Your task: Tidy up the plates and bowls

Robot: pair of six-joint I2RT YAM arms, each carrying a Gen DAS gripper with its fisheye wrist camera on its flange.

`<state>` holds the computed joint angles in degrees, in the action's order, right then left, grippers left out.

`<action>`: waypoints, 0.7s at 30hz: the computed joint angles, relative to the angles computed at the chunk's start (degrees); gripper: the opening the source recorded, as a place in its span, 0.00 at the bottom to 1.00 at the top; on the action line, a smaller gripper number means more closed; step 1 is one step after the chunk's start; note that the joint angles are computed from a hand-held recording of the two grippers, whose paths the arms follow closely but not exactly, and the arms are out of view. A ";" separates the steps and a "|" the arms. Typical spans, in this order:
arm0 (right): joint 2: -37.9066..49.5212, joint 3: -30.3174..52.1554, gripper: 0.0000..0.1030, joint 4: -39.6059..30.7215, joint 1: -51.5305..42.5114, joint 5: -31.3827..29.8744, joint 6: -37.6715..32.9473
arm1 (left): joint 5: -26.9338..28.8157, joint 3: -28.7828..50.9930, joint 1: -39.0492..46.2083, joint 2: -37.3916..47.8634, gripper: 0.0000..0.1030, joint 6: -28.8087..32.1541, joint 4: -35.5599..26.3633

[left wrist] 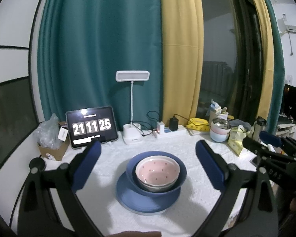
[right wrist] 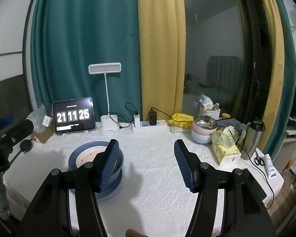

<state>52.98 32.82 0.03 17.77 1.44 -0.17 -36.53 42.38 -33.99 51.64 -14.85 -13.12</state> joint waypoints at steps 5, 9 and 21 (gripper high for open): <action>-0.46 -0.66 0.60 0.04 -0.43 -0.20 0.02 | 0.50 0.14 0.50 0.20 0.95 0.26 0.13; -0.21 -0.57 0.60 0.16 -0.78 -0.57 -0.10 | 0.51 0.26 0.49 0.32 0.95 0.22 -0.03; 0.39 -0.55 0.60 0.03 -2.52 -2.60 0.35 | 0.23 -0.03 0.11 0.53 0.95 1.06 0.68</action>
